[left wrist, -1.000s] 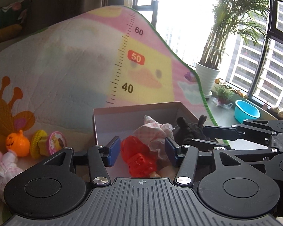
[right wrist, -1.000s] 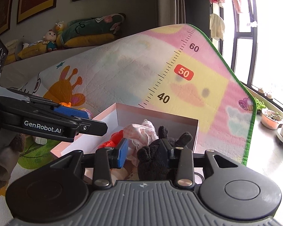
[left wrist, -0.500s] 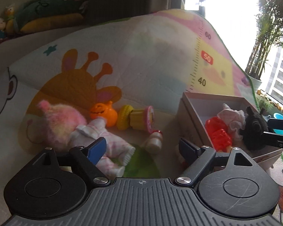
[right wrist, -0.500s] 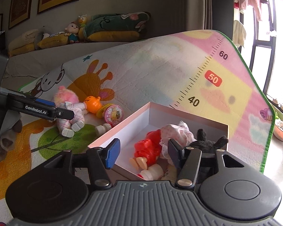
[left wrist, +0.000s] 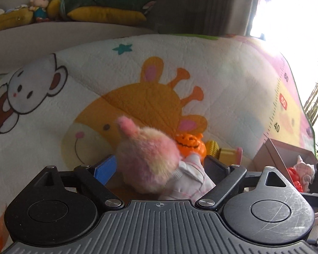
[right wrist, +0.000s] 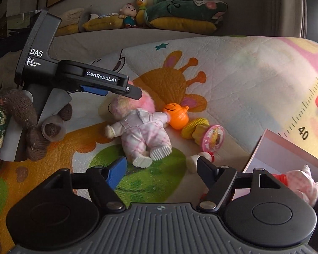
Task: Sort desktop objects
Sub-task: 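Close the left gripper on the pink-haired doll's head while the right gripper grips its body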
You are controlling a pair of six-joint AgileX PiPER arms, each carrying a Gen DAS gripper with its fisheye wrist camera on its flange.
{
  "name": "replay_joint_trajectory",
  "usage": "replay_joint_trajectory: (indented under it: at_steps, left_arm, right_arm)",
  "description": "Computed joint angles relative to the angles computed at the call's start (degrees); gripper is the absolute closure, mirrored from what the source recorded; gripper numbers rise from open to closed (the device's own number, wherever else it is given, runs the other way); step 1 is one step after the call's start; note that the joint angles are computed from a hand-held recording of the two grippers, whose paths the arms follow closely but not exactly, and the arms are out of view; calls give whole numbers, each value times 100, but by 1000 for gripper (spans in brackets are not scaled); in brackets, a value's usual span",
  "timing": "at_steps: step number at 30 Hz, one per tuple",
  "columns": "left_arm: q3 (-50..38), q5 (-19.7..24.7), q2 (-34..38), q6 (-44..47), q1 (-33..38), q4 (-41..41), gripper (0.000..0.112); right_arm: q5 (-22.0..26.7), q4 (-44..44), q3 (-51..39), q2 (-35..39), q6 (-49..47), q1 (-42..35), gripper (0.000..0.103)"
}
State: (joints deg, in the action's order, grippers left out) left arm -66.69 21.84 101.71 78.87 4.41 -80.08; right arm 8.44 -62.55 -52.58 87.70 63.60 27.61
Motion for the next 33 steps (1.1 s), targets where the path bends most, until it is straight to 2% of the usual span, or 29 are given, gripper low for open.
replay_joint_trajectory:
  at_steps: [1, 5, 8, 10, 15, 17, 24, 27, 33]
  left_arm:
    - [-147, 71, 116, -81, 46, 46, 18]
    - [-885, 445, 712, -930, 171, 732, 18]
    - [-1249, 650, 1079, -1293, 204, 1056, 18]
    - [-1353, 774, 1264, -1214, 250, 948, 18]
    - [-1579, 1352, 1646, -1252, 446, 687, 18]
    - [-1653, 1486, 1717, -1283, 492, 670, 18]
    - [-1560, 1570, 1707, -1054, 526, 463, 22]
    - [-1500, 1491, 1635, -970, 497, 449, 26]
    - [-1229, 1360, 1407, -831, 446, 426, 32]
  right_arm:
    - [10, 32, -189, 232, 28, 8, 29]
    - [196, 1040, -831, 908, -892, 90, 28]
    - [423, 887, -1143, 1221, -984, 224, 27]
    - [539, 706, -1327, 1418, -1008, 303, 24]
    - [724, 1330, -1800, 1827, -1711, 390, 22]
    - [771, 1323, -1947, 1948, -1669, 404, 22]
    - [1016, 1363, -2375, 2320, -1867, 438, 22]
    - [1002, 1333, -2329, 2268, -1888, 444, 28]
    - [939, 1628, -2064, 2015, -2153, 419, 29]
